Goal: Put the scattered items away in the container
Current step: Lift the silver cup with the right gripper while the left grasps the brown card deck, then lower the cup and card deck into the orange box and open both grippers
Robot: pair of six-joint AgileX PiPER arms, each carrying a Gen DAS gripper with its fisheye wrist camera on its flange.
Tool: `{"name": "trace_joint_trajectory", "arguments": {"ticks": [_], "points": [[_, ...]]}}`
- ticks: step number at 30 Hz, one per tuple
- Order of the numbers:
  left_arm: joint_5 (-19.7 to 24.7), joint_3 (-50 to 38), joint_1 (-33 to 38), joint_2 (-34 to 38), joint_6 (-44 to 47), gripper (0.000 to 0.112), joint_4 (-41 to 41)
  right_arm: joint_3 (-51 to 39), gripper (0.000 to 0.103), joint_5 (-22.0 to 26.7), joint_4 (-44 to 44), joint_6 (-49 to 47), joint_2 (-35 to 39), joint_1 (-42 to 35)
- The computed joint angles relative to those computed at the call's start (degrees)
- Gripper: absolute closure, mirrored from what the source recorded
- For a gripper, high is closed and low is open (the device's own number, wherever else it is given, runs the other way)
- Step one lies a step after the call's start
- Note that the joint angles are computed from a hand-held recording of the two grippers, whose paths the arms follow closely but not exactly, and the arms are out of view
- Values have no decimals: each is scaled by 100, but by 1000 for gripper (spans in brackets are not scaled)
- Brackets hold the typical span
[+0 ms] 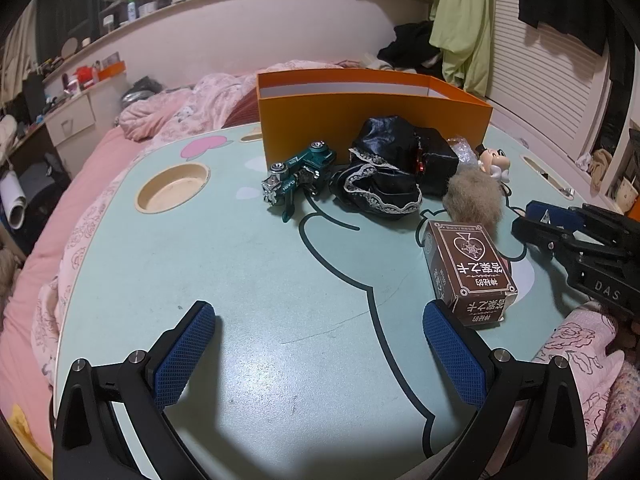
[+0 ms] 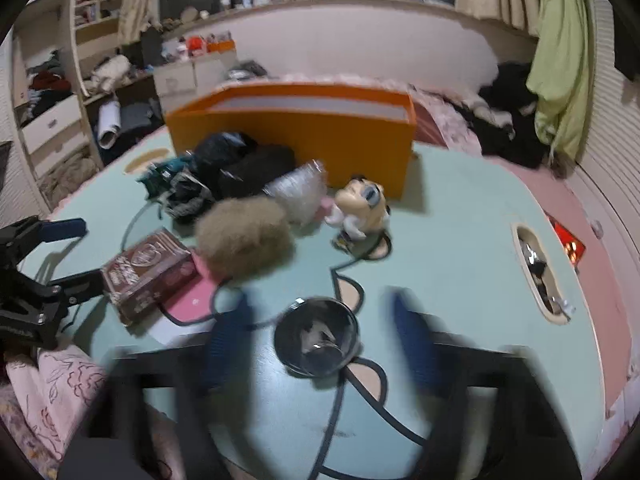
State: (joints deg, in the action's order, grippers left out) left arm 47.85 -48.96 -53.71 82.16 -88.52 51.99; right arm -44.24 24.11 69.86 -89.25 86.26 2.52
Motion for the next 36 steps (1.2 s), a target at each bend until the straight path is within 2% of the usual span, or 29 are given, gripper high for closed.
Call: {"name": "trace_joint_trajectory", "arguments": {"ticks": [4, 7, 9, 10, 12, 20, 22, 23, 24, 28, 33, 36], "points": [[98, 29, -80, -63, -166, 10, 77, 88, 66, 445, 522, -546, 5, -339], [320, 224, -350, -367, -768, 13, 563, 172, 66, 776, 964, -907, -36, -667], [544, 259, -626, -536, -1041, 18, 828, 246, 66, 864, 1196, -1099, -92, -787], [444, 239, -687, -625, -986, 18, 867, 241, 66, 847, 1219, -1108, -92, -770], [77, 57, -647, -654, -473, 18, 690, 227, 66, 754, 1183, -1065, -97, -708], [-85, -1578, -275, 736, 2015, 19, -450, 177, 66, 758, 1147, -987, -35, -726], [-166, -1807, -103, 1009, 2545, 35, -807, 152, 66, 782, 1115, -957, -3, -749], [-178, -1900, -17, 1125, 2766, 57, -1026, 149, 66, 788, 1108, -954, 0, -751], [-231, -1943, 83, 1219, 2922, 72, -1243, 151, 66, 783, 1105, -955, -4, -749], [-664, -1538, 195, 911, 2556, 73, -1111, 183, 66, 768, 1157, -1017, -33, -748], [-727, -1144, 142, 410, 1777, 73, -512, 204, 66, 567, 1068, -942, -140, -612], [-837, -1132, 247, 165, 1795, 73, -595, 218, 66, 386, 1016, -938, -296, -447]]}}
